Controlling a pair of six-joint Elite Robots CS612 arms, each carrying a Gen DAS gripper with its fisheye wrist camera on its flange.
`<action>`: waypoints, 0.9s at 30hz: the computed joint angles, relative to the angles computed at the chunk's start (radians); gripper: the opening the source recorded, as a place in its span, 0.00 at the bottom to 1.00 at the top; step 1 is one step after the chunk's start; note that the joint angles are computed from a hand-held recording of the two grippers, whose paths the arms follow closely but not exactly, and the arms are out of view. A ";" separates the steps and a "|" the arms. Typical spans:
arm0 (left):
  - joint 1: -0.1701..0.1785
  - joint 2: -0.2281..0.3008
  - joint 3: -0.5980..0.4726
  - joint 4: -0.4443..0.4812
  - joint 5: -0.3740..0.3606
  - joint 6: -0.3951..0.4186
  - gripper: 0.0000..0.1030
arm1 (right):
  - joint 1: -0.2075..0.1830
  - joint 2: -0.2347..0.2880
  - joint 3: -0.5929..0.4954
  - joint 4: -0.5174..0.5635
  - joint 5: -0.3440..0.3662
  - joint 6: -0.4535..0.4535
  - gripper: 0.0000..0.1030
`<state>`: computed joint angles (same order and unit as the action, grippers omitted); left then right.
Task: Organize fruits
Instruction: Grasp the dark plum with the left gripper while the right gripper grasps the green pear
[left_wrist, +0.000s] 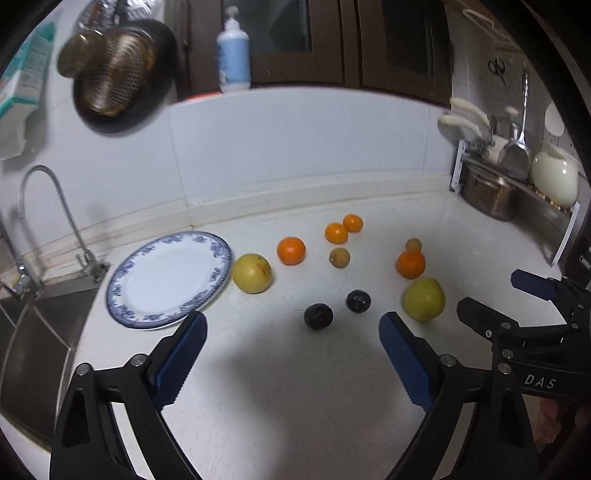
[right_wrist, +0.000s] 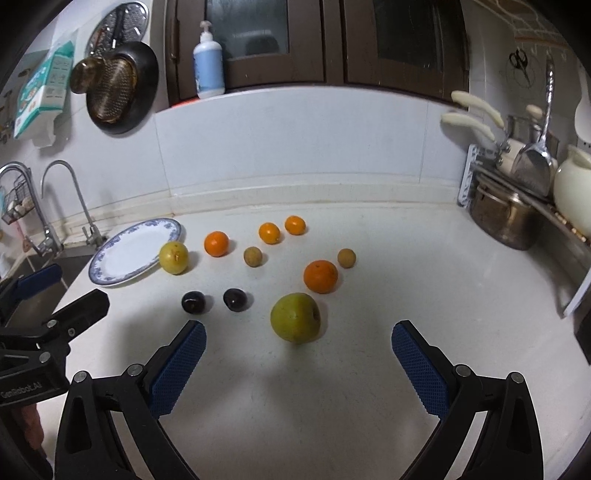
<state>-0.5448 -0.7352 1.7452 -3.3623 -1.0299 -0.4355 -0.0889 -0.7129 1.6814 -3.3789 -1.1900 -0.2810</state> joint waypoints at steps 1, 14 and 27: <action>0.006 0.006 -0.011 0.014 -0.018 0.000 0.86 | 0.003 0.005 -0.011 0.026 -0.002 0.002 0.95; 0.067 0.094 -0.147 0.151 -0.212 0.047 0.67 | 0.022 0.074 -0.136 0.248 -0.045 -0.031 0.78; 0.103 0.138 -0.237 0.253 -0.333 0.048 0.44 | 0.043 0.109 -0.196 0.312 -0.082 -0.054 0.62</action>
<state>-0.4414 -0.5971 1.5087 -3.1095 -1.3631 -0.3871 -0.0455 -0.6038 1.4852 -3.0672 -1.2721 -0.3355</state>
